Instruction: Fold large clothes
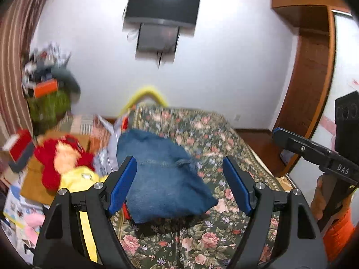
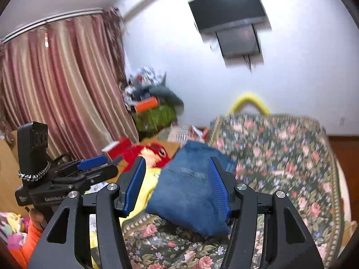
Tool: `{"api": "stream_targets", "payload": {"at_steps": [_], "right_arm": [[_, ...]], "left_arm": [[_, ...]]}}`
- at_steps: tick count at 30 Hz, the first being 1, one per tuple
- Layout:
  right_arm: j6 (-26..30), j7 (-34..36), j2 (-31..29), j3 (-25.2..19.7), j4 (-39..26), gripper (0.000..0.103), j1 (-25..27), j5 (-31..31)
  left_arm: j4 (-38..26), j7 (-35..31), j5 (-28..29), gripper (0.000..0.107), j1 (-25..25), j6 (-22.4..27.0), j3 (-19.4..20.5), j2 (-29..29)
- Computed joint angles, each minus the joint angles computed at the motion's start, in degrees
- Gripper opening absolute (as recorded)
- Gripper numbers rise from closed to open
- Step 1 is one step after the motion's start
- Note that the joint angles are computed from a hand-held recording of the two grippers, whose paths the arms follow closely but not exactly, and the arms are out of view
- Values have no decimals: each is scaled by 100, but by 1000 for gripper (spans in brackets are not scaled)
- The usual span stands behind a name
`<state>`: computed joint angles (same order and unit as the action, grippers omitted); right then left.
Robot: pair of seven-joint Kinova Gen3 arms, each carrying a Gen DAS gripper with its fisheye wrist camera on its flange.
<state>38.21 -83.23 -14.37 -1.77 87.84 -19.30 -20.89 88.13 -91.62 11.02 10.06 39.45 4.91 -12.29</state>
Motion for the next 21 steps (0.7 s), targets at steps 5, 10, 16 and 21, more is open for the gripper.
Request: {"api": "stream_targets", "payload": {"at_steps": [5, 10, 16, 21], "right_arm": [[-613, -372, -770, -474, 566, 53, 144, 439], [-985, -1074, -1279, -1071, 960, 56, 568, 1039], [-1127, -1595, -1560, -1400, 1161, 79, 871, 1527], [-1052, -1948, -1613, -1658, 1116, 95, 1188, 1847]], "left_arm": [[653, 817, -814, 78, -389, -656, 806, -864], [1270, 1447, -1208, 78, -873, -1145, 1393, -1685], [1548, 1830, -1304, 95, -1359, -1258, 1670, -2301], [1631, 1952, -1304, 103, -1585, -1193, 1774, -2568]]}}
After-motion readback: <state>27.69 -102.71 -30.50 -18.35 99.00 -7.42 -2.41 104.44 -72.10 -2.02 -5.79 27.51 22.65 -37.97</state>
